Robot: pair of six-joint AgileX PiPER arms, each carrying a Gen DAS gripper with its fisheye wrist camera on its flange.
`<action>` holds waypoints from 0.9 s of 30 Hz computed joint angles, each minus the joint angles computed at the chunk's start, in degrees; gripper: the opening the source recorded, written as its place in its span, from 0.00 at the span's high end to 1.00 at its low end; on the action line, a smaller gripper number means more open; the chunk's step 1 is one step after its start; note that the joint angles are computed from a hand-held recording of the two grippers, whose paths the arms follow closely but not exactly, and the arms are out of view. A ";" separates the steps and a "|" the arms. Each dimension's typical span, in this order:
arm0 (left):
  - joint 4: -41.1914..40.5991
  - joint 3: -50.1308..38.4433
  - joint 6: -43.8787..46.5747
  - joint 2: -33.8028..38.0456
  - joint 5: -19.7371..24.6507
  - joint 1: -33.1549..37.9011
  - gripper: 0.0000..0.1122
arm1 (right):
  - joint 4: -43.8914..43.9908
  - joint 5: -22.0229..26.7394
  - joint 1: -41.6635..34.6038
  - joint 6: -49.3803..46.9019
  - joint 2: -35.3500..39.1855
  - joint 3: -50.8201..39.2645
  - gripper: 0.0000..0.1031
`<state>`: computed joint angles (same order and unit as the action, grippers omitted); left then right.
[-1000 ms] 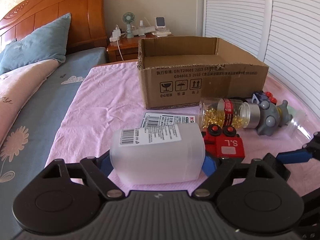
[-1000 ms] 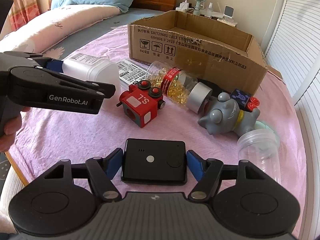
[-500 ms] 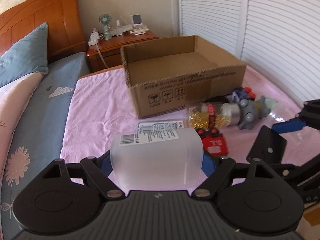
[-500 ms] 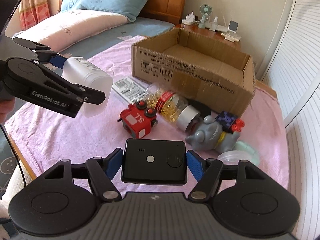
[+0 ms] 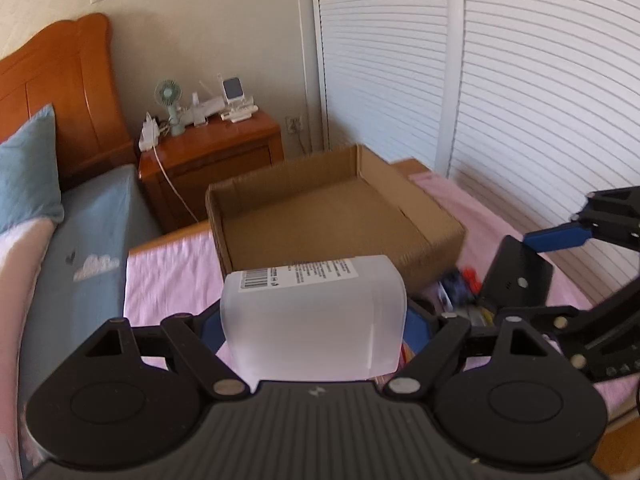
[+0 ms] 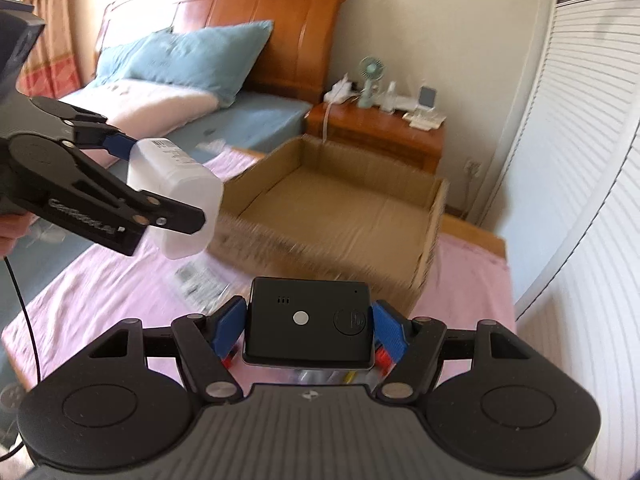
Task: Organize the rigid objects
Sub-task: 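Lower the white container into the box with the left tool while the right tool releases the device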
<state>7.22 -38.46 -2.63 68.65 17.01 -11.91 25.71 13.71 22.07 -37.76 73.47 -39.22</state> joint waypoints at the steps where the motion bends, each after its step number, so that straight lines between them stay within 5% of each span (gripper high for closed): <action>1: 0.31 -2.20 -0.17 2.56 -0.36 0.27 0.26 | 0.71 0.19 -0.69 -0.91 1.00 -1.46 0.29; 8: -4.12 -20.61 4.79 23.09 1.40 3.27 0.26 | 3.28 2.66 -4.58 -3.56 11.68 -13.64 0.28; 15: 3.75 -33.88 -4.39 37.77 1.89 4.17 0.22 | 0.08 3.14 -5.59 0.15 19.45 -20.84 0.28; 27: -9.25 -24.17 11.06 28.70 -0.09 6.37 0.17 | -4.35 8.34 -6.29 8.10 31.73 -36.09 0.28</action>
